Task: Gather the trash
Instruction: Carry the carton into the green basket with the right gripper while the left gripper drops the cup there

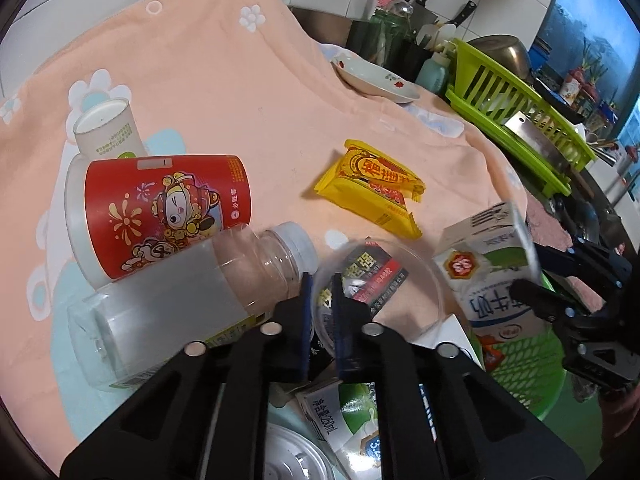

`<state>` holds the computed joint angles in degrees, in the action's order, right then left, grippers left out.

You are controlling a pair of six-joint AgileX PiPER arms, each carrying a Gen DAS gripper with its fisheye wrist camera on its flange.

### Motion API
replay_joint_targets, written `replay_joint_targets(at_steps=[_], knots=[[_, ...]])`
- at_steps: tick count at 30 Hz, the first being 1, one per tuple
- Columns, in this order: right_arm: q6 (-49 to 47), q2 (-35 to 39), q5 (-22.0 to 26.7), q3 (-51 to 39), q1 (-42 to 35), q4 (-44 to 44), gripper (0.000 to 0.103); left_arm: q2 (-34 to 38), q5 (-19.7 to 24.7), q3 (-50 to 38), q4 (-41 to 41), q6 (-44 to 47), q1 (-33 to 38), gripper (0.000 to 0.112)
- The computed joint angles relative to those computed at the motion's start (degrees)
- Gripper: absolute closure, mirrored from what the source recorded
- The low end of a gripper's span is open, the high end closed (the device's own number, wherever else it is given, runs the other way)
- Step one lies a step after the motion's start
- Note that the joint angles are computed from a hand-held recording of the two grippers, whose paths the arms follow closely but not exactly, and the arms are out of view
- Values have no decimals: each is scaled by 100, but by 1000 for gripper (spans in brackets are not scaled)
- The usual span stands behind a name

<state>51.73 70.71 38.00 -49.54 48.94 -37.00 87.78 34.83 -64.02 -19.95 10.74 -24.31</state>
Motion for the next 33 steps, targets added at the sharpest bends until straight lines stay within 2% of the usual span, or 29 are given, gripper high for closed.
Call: replay_joint_targets(at_steps=[5, 11, 16, 25, 33], knots=[[380, -423, 405, 137, 238, -145, 66, -132, -67, 62, 196, -243, -77, 107], [1174, -1102, 1346, 462, 848, -457, 66, -466, -33, 119, 59, -192, -6, 107], [1680, -1476, 1883, 943, 1218, -365, 65, -889, -25, 197, 17, -214, -132, 107], [2348, -1867, 2009, 1772, 1340, -51, 65, -1418, -81, 385, 49, -510, -792, 107], [2415, -2102, 1676, 2286, 1045, 176, 65, -1431, -297, 524, 435, -1157, -1641, 107]])
